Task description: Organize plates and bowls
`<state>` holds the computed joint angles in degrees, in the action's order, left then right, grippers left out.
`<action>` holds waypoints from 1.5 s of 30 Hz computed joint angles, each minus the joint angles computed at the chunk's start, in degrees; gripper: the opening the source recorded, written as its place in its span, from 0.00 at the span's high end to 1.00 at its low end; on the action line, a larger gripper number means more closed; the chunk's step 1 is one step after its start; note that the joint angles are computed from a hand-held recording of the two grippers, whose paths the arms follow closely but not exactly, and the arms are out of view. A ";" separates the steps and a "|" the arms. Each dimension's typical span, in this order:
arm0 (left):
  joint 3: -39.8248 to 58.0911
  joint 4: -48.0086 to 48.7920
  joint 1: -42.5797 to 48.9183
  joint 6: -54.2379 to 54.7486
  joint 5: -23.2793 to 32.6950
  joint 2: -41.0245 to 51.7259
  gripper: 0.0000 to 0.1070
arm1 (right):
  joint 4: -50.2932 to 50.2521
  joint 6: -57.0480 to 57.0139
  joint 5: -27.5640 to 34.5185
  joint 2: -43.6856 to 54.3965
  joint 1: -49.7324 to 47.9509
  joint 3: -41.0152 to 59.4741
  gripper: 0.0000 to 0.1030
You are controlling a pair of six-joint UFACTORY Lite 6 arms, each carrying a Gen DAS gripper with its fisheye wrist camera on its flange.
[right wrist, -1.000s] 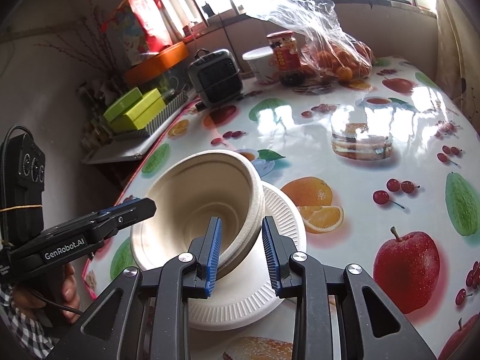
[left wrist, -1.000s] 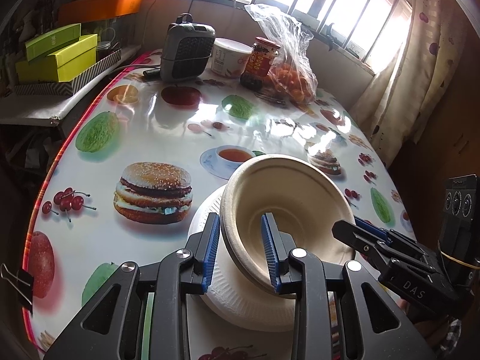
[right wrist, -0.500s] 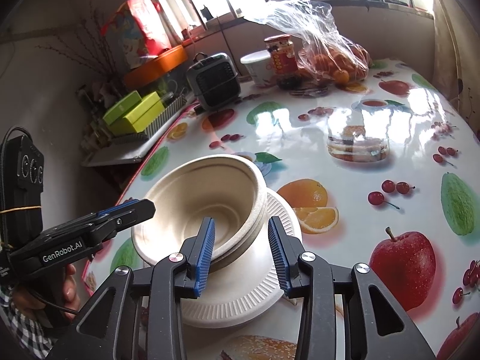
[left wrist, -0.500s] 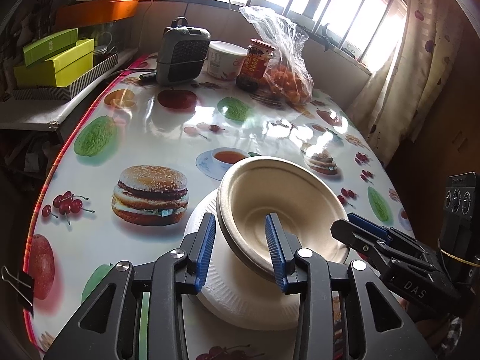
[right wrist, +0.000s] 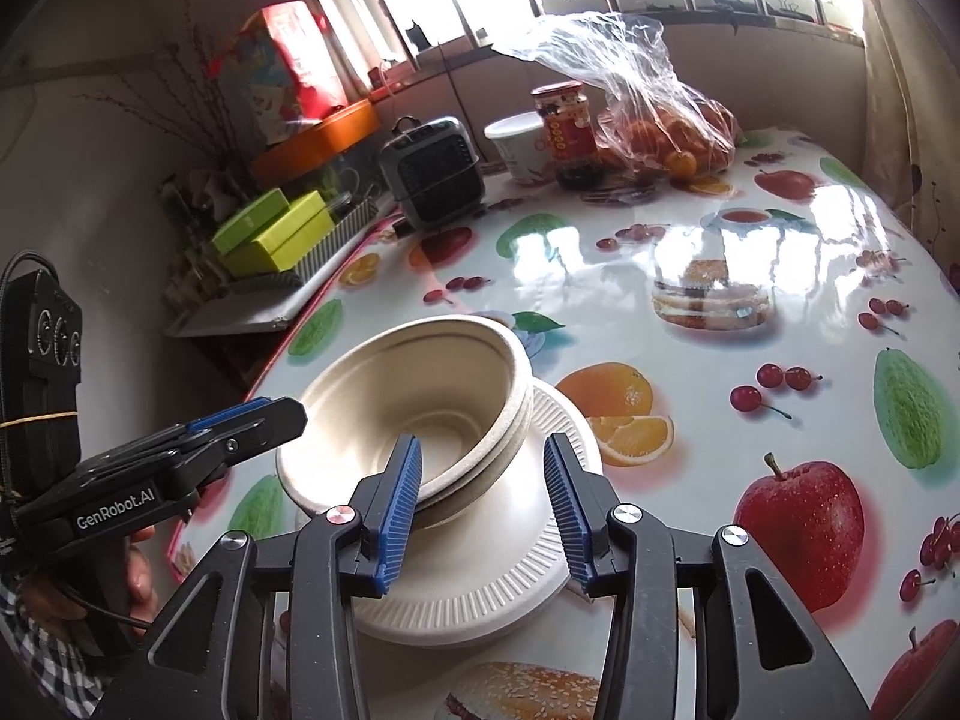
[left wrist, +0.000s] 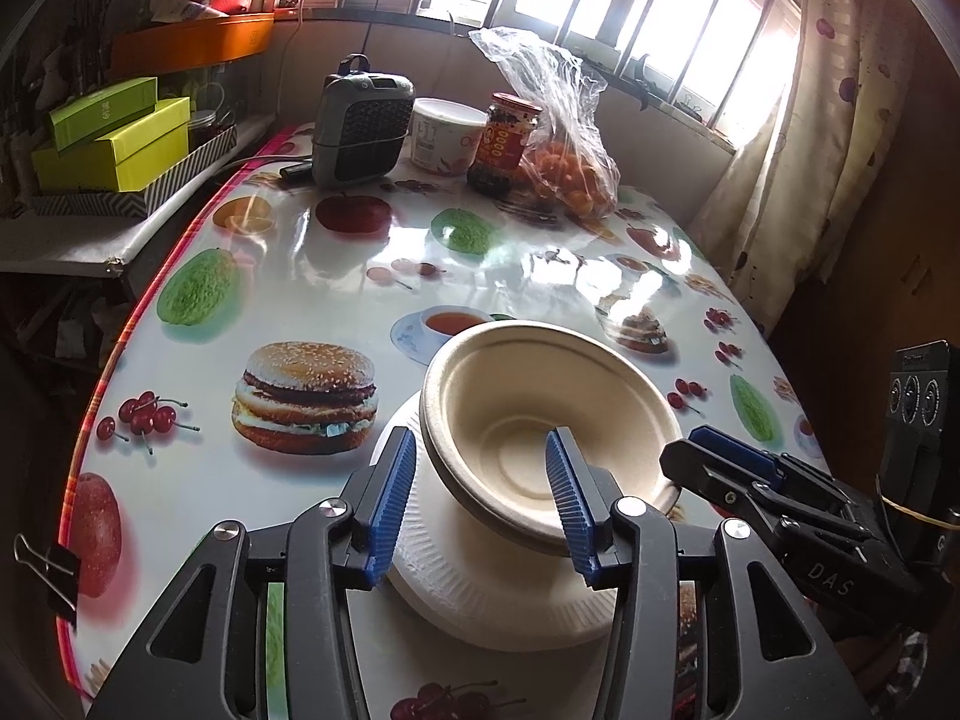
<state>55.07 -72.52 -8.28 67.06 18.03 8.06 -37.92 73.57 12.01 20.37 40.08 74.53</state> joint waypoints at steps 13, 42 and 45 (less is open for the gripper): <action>-7.50 -4.21 0.58 4.99 -0.72 -7.82 0.56 | -15.38 16.27 2.72 -5.30 3.56 -4.88 0.57; -30.24 -26.19 3.59 32.82 -1.40 -23.20 0.56 | -36.77 46.51 13.82 -13.41 17.70 -18.70 0.51; -31.95 -29.80 4.14 36.66 -0.94 -23.25 0.56 | -36.74 47.41 15.61 -13.30 19.33 -19.65 0.51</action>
<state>23.12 -102.32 -4.15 103.72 17.09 -15.19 -74.66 120.98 27.62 7.07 59.40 54.88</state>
